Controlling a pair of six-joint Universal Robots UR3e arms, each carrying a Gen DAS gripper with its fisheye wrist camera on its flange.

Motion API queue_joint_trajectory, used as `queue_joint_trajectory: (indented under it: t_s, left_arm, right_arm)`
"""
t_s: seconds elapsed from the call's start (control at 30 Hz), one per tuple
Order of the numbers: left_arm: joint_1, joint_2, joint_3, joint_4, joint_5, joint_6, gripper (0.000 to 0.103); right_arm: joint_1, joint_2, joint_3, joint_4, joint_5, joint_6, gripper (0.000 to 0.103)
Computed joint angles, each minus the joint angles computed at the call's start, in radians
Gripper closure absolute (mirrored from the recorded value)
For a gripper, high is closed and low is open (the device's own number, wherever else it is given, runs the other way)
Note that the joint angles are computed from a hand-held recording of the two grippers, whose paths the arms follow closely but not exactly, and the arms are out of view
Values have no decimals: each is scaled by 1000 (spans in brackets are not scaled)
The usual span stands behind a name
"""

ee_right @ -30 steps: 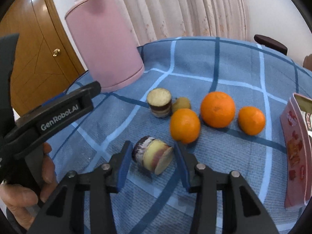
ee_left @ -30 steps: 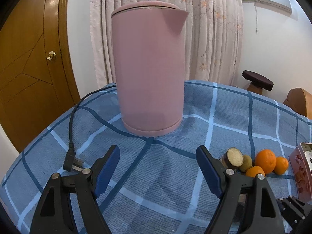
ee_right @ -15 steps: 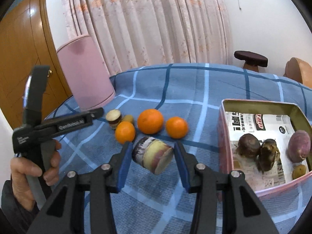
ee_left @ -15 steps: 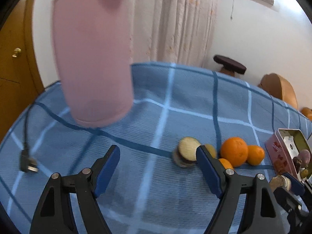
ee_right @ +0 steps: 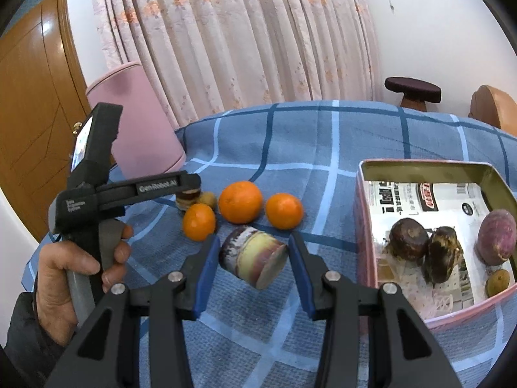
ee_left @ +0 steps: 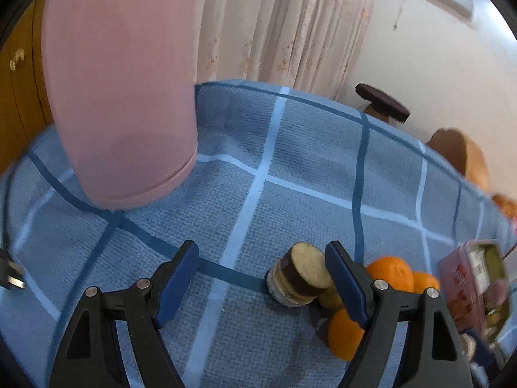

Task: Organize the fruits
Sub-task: 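Grasp the sliced taro round with the right gripper and lift it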

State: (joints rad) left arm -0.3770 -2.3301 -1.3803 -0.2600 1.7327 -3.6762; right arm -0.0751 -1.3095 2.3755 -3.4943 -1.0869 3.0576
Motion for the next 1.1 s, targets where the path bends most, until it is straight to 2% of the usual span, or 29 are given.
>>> queue_joint_trajectory:
  t_s: [0.07, 0.13, 0.2, 0.3, 0.37, 0.43, 0.53, 0.63, 0.7, 0.8, 0.93, 1.0, 1.1]
  left_arm:
    - [34, 25, -55, 42, -52, -34, 22]
    - [32, 41, -76, 50, -27, -41, 22]
    - [-8, 42, -39, -30, 97, -30, 22]
    - [-52, 41, -15, -71, 152, 12, 22]
    - [-94, 4, 54, -117, 236, 43, 22]
    - [-115, -27, 116, -152, 278, 76, 22]
    - [-90, 7, 57, -88, 186, 101, 22]
    - [-97, 35, -1, 6, 189, 118, 22]
    - [-97, 18, 35, -34, 172, 125, 22]
    - [-109, -23, 116, -163, 190, 115, 21]
    - [-70, -4, 85, -148, 124, 65, 21]
    - [-65, -8, 97, -175, 173, 22, 21]
    - [-53, -45, 164, -270, 183, -13, 21]
  right_arm:
    - [2, -1, 0, -2, -1, 0, 56]
    - [6, 1, 1, -9, -5, -1, 56]
    - [9, 3, 1, -14, -7, -3, 56]
    - [8, 8, -5, -5, -4, -4, 56]
    - [6, 7, -4, -5, -1, -4, 56]
    - [8, 5, -2, -7, -5, -2, 56]
    - [12, 7, -4, -8, -7, -3, 56]
    - [9, 5, -2, -10, -2, -2, 56]
    - [9, 5, -2, -11, -1, -3, 56]
    - [14, 8, -4, -14, -7, -2, 56]
    - [16, 5, -2, -13, -6, -1, 56]
    - [22, 5, -8, -4, -5, -1, 56]
    - [47, 11, -25, 14, -21, -3, 56]
